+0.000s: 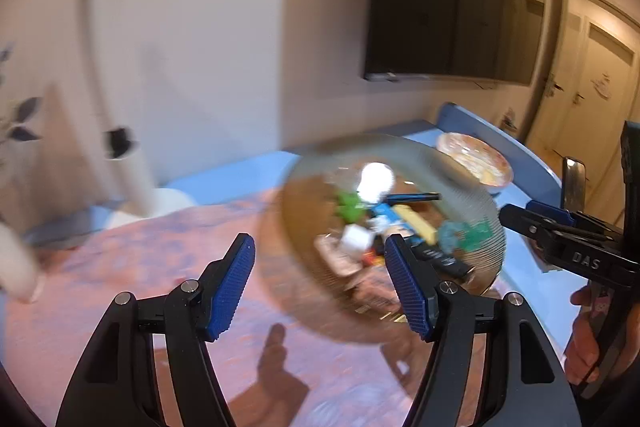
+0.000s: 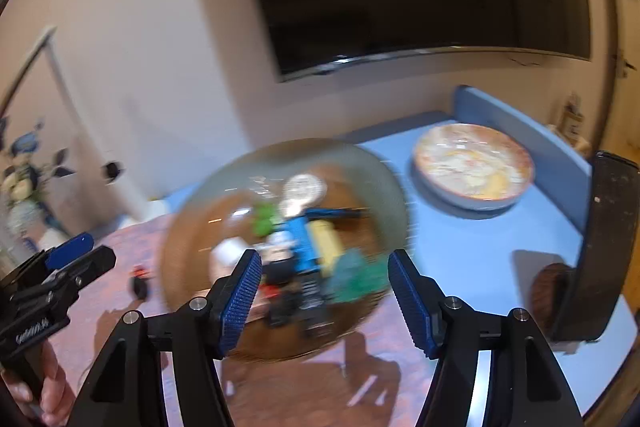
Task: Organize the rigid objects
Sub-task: 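Carry charger and green figure over the amber bowl and open both tools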
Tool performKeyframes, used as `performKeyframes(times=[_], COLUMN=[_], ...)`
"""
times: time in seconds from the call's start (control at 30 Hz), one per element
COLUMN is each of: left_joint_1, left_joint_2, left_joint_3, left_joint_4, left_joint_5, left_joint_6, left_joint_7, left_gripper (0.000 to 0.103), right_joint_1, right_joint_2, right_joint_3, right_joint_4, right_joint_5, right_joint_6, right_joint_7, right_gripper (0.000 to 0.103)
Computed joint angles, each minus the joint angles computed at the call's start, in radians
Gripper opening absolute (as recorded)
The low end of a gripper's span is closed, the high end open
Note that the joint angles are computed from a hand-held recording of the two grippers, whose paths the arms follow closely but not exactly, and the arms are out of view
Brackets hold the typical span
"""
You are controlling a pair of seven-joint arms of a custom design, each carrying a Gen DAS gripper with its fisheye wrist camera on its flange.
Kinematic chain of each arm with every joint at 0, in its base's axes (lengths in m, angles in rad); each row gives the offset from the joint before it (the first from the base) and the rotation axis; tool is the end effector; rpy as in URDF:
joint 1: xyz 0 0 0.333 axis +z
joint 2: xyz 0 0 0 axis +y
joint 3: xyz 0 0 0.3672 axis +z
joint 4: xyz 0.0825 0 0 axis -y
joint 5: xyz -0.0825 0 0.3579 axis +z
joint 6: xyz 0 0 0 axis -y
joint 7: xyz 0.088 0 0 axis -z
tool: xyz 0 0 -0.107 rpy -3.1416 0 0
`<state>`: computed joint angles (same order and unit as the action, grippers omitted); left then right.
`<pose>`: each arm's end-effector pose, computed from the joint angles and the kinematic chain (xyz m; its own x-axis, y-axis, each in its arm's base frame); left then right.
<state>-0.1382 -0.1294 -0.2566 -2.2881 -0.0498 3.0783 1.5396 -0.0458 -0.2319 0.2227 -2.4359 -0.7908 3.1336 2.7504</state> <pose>0.4765 -0.2018 0.5808 -0.3389 -0.9402 0.0333 -0.5824 0.1818 -0.7923 0.4384 0.1496 0.5438 -0.0686 -0.9651 -0.2526 -0.6041 0.2416 -0.7594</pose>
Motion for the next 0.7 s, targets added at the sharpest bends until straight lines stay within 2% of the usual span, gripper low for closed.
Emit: performKeyframes(times=[0.03, 0.1, 0.13, 0.2, 0.27, 0.3, 0.4, 0.47, 0.53, 0.6, 0.63, 0.67, 0.7], left_joint_1=[0.003, 0.021, 0.045, 0.069, 0.115, 0.131, 0.185, 0.291, 0.356, 0.318, 0.291, 0.299, 0.341], left_joint_2=[-0.031, -0.089, -0.119, -0.186, -0.255, -0.274, -0.297, -0.273, -0.246, -0.214, -0.192, -0.175, -0.176], left_joint_3=[0.014, 0.030, 0.025, 0.041, 0.036, 0.034, 0.017, -0.058, -0.108, -0.072, -0.058, -0.064, -0.088], left_joint_4=[-0.022, -0.062, -0.080, -0.130, -0.204, -0.234, -0.328, -0.364, -0.399, -0.425, -0.443, -0.447, -0.431], left_joint_5=[-0.008, -0.019, -0.015, -0.032, -0.048, -0.057, -0.084, -0.059, -0.029, -0.017, -0.076, -0.075, -0.004], left_joint_6=[0.000, 0.001, 0.001, 0.011, 0.047, 0.064, 0.081, 0.066, 0.078, 0.107, 0.132, 0.135, 0.086], left_joint_7=[0.008, 0.019, 0.013, 0.021, 0.014, 0.013, 0.008, -0.014, -0.032, -0.043, -0.013, -0.028, -0.089], left_gripper=[0.065, 0.066, 0.066, 0.073, 0.075, 0.077, 0.077, 0.077, 0.077, 0.077, 0.077, 0.077, 0.077], right_joint_1=[0.051, 0.101, 0.106, 0.115, 0.082, 0.057, 0.034, 0.061, 0.102, 0.137, 0.157, 0.180, 0.200], right_joint_2=[-0.002, -0.002, -0.002, 0.007, 0.027, 0.048, 0.135, 0.206, 0.254, 0.285, 0.295, 0.304, 0.319], right_joint_3=[-0.019, -0.019, 0.004, 0.046, 0.123, 0.173, 0.248, 0.260, 0.257, 0.237, 0.220, 0.205, 0.199], right_joint_4=[0.001, 0.011, 0.021, 0.037, 0.054, 0.066, 0.105, 0.137, 0.168, 0.178, 0.188, 0.198, 0.205], right_joint_5=[0.031, 0.066, 0.066, 0.062, 0.023, -0.012, -0.129, -0.202, -0.277, -0.318, -0.373, -0.419, -0.412], right_joint_6=[0.012, 0.016, 0.018, 0.029, 0.047, 0.056, 0.054, 0.020, -0.050, -0.048, -0.052, -0.072, -0.108], right_joint_7=[-0.035, -0.080, -0.087, -0.091, -0.054, -0.022, 0.083, 0.144, 0.199, 0.221, 0.271, 0.313, 0.304], right_gripper=[0.065, 0.065, 0.065, 0.072, 0.079, 0.080, 0.080, 0.080, 0.080, 0.080, 0.080, 0.080, 0.080])
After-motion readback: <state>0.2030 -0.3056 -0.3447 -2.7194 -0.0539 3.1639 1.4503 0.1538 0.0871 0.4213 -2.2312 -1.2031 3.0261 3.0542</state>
